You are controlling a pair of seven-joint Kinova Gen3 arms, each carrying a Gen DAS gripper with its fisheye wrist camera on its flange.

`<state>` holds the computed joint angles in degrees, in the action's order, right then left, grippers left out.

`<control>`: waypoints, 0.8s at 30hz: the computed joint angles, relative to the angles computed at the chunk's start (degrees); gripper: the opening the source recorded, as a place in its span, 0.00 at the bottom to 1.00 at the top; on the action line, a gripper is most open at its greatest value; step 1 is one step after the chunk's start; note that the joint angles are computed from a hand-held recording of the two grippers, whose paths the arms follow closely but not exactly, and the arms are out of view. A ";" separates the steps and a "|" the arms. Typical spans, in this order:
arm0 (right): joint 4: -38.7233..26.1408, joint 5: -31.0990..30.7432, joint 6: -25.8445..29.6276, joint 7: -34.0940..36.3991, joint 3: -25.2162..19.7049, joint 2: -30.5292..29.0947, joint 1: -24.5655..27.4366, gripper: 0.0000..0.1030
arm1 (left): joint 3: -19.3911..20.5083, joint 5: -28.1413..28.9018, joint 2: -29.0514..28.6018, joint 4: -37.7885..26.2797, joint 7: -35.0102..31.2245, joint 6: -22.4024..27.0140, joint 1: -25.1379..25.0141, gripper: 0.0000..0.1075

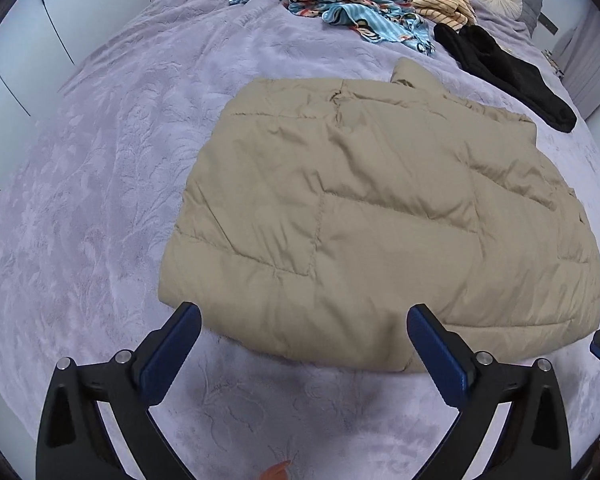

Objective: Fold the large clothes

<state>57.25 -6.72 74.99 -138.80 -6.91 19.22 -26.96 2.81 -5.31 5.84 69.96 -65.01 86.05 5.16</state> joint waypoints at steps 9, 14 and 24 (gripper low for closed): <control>8.79 -2.43 -6.61 -0.46 -1.28 -2.12 0.03 0.53 | 0.87 -2.21 -1.72 5.70 1.07 -2.11 1.53 0.96; 13.75 -6.18 -11.79 0.20 -1.97 -3.43 1.43 0.71 | 0.11 1.81 -2.58 8.60 0.32 -2.99 -0.02 0.96; 22.31 -14.01 -23.36 0.97 -2.43 -6.26 5.24 0.85 | -0.67 4.40 -3.66 9.66 0.90 -3.32 -2.58 0.96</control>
<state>79.57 -20.73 51.63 -137.84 -9.33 12.96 -21.72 2.13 -0.91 2.18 79.62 -64.11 82.73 2.58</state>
